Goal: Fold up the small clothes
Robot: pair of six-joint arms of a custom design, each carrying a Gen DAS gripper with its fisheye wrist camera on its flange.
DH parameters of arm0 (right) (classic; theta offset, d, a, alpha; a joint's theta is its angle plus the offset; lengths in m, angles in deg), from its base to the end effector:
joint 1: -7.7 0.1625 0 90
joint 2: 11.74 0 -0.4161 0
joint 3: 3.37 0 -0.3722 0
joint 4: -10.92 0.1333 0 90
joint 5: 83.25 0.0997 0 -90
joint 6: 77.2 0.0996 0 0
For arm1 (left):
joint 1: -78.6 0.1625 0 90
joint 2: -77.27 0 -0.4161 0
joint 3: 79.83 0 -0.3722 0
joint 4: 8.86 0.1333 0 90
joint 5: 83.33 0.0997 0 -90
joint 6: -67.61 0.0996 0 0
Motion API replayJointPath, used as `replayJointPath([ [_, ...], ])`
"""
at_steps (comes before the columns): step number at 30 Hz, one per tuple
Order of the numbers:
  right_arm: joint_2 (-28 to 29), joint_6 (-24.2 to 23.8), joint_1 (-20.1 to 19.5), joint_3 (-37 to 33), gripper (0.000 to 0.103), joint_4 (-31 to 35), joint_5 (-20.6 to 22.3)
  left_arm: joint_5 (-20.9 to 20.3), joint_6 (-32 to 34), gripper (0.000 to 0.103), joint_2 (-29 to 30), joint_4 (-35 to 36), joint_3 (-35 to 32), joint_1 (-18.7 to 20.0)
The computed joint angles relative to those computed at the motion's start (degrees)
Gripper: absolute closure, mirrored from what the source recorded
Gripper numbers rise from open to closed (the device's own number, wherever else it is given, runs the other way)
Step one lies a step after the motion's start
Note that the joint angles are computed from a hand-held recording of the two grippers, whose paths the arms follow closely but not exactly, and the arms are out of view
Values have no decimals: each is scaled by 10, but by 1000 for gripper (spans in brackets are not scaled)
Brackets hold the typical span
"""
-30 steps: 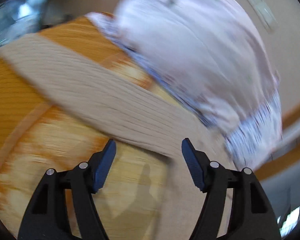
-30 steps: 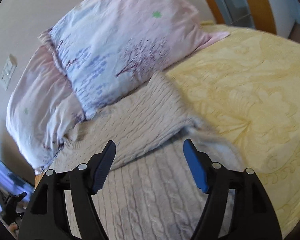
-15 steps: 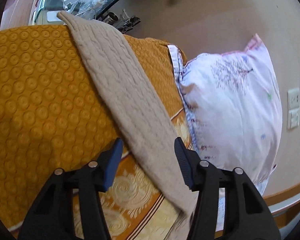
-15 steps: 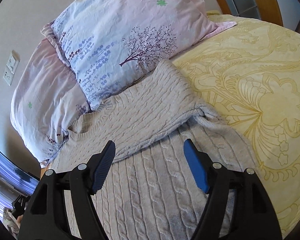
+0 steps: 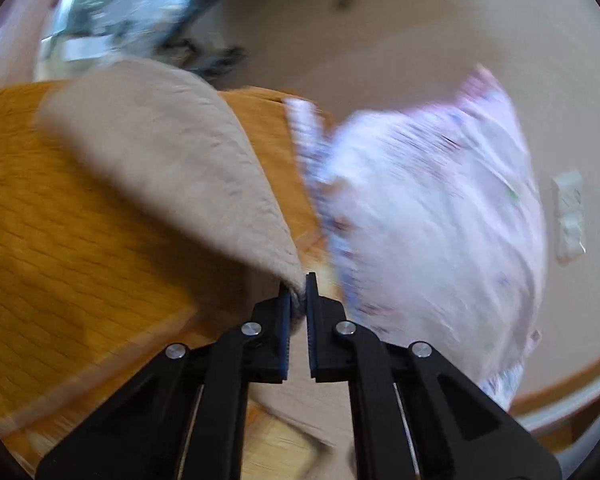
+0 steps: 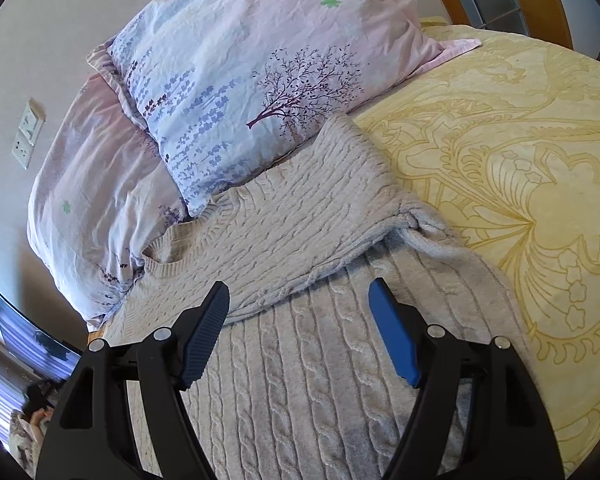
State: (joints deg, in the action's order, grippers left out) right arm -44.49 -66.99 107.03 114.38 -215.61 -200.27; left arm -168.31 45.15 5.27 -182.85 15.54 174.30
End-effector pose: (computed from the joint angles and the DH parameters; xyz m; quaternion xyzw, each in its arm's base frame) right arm 0.1702 -0.4928 0.0397 -0.1083 -0.8749 0.4522 0.1356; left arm 0.2015 -0.5885 0.4488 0.2313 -0.8312 0.5043 0.0361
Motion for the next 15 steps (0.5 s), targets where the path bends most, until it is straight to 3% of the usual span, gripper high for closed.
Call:
replayJointPath([
  [4, -1, 1, -1, 1, 29, -2, 5, -17, 61, 97, 3, -3, 20, -62],
  [9, 2, -2, -3, 2, 29, -14, 11, -78, 124, 97, 42, 24, 45, -130],
  [12, 1, -2, -2, 2, 29, -11, 2, -90, 157, 93, 88, 73, 49, -166],
  [15, -11, -21, 14, 4, 29, 15, -13, -89, 194, 87, 128, 169, 41, -191],
])
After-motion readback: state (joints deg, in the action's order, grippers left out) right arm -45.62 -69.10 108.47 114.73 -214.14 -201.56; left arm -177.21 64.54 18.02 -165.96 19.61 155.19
